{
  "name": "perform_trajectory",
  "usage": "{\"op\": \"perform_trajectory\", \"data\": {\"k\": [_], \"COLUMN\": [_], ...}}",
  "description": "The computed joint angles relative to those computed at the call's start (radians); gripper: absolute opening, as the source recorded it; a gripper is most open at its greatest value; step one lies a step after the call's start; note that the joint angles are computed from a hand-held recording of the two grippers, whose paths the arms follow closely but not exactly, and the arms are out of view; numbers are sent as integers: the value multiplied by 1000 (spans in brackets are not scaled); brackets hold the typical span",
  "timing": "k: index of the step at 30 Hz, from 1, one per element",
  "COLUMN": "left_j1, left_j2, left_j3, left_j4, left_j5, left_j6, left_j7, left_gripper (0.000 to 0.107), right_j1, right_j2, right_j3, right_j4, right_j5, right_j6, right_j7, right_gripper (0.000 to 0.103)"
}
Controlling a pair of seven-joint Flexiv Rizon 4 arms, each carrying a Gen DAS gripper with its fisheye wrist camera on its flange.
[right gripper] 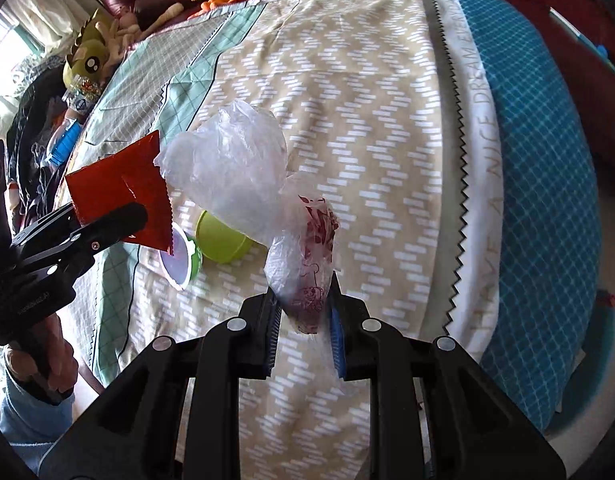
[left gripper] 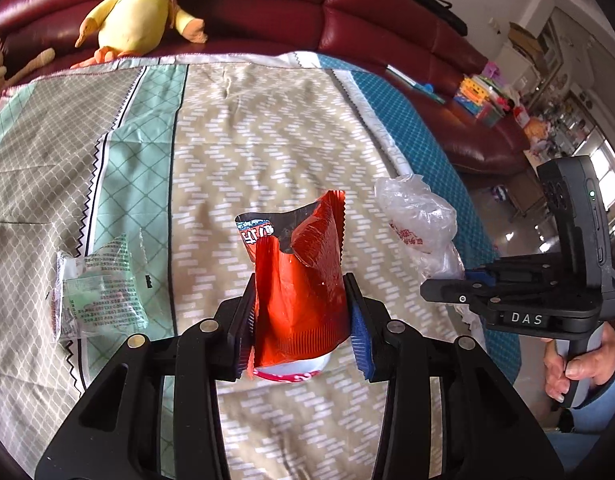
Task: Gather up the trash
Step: 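Carry the red wrapper and plastic bag with both grippers over the teal bin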
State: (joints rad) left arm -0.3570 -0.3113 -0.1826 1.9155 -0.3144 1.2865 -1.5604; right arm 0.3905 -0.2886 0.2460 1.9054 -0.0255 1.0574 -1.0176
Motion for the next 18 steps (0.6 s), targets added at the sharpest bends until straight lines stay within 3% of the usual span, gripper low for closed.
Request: {"op": "perform_trajectory", "data": {"k": [18], "left_j1": [-172], "left_j2": [-78], "left_j3": [13], "left_j4": [-169], "left_j5": [203], "left_j6": [-77], "left_j7": [-132], "left_gripper": [41], "right_j1": [-60], "right_j2": [280], "right_j3": [-26], "right_j4": [405], "right_j5": [-102], "right_j6": [229], "right_j7": [251], "right_gripper": [20]}}
